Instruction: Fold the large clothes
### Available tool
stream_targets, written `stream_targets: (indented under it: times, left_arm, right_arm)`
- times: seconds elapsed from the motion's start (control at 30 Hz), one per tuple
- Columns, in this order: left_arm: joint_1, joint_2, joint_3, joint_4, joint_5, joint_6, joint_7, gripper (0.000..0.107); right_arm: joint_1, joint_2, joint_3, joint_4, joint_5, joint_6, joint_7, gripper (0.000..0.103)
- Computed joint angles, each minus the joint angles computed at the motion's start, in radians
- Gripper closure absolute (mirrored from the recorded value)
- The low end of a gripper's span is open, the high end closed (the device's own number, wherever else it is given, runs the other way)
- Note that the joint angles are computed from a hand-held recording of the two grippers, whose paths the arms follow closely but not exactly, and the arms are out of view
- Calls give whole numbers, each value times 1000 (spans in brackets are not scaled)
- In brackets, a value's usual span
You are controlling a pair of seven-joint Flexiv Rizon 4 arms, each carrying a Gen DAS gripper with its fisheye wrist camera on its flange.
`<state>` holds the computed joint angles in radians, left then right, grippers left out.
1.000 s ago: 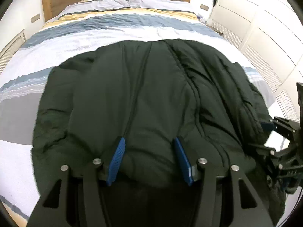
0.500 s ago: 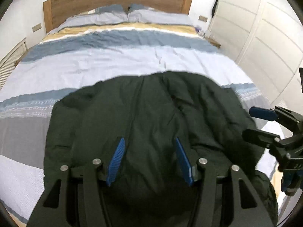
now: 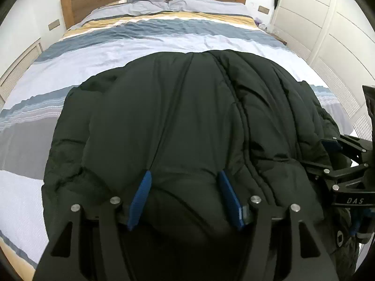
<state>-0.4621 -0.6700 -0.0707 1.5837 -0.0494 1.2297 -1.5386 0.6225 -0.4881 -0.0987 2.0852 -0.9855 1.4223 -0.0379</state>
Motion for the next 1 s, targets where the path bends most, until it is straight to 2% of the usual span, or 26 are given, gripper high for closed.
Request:
stream_targets:
  times: [0.1,0.23,0.47,1.0]
  left_arm:
    - [-9,18,12,19,12,1,-12,46]
    - [-23,58,32,61,36,19,-45,46]
    - [-21,122,33,124,62,38,-67,46]
    - [-22,212,41,199,121,10,-122,46]
  right_arm:
    - [13,11,-7,12,-10,-5,44,30]
    - [32,35,-24,37,-85,-13,155,30]
    - [-19,61,20,54,-213,-21,297,30]
    - [-108,111,144,76,-309,-67,380,30]
